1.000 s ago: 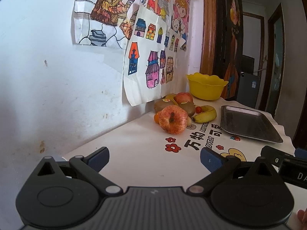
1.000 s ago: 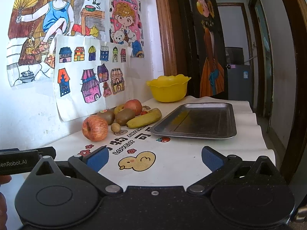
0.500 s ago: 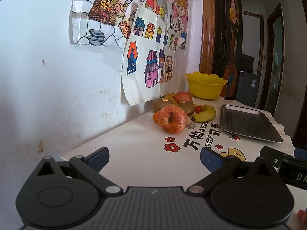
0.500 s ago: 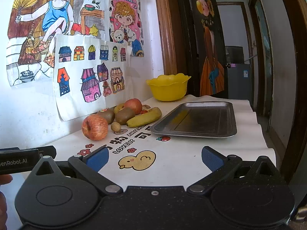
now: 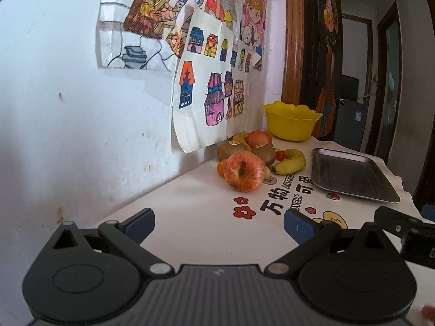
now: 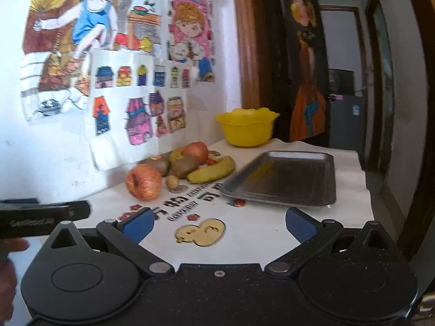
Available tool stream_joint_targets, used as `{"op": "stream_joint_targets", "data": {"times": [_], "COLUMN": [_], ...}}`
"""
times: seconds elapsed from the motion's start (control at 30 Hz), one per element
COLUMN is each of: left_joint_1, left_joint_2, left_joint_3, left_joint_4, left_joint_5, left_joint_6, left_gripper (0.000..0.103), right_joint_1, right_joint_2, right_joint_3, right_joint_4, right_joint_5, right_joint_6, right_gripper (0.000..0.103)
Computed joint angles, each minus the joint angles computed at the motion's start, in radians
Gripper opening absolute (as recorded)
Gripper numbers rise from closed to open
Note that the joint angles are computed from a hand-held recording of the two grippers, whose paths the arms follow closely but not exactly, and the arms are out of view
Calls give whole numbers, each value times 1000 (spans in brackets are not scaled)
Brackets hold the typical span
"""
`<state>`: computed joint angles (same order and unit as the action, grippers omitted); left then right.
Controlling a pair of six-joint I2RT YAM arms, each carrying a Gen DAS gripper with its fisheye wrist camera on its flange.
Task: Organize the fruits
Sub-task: 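Grasp the red apple with the left tool while the right tool grasps the small brown fruit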
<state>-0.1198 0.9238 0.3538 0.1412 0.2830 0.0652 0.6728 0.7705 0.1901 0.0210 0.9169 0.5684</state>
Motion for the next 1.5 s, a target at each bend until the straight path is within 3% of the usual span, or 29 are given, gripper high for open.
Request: {"op": "stream_joint_targets", "data": {"times": [0.13,0.2,0.33,0.4,0.53,0.67,0.8,0.97,1.07,1.17,1.5], "left_joint_1": [34,40,37,31,7,-35,-74,-94,-98,-111,-115], "left_joint_2": [8,33,110,155,245,374,488,608,663,713,790], "left_joint_3": [82,132,230,269,324,388,435,510,557,600,691], "left_joint_4": [-63,-75,-81,-72,-41,-21,10,12,3,-13,-101], "left_joint_5": [60,72,84,86,63,16,-16,-20,-19,-28,29], "left_joint_6": [24,21,62,90,119,102,88,95,79,66,62], "left_gripper": [103,103,103,103,103,103,103,103,103,103,99], "right_joint_1": [-35,-128,-399,-504,-741,-826,-855,-880,-873,-871,-813], "right_joint_2": [-160,-204,-171,-103,62,253,441,664,777,854,1047], "right_joint_3": [95,156,304,377,475,497,509,573,608,625,775], "right_joint_4": [-147,-191,-249,-226,-91,69,167,135,150,215,173], "right_joint_5": [-34,-147,-477,-595,-943,-1109,-1201,-1232,-1218,-1272,-1273], "right_joint_6": [-144,-232,-405,-495,-609,-681,-805,-955,-1015,-1010,-1160], "right_gripper": [102,102,102,102,102,102,102,102,102,102,78]}}
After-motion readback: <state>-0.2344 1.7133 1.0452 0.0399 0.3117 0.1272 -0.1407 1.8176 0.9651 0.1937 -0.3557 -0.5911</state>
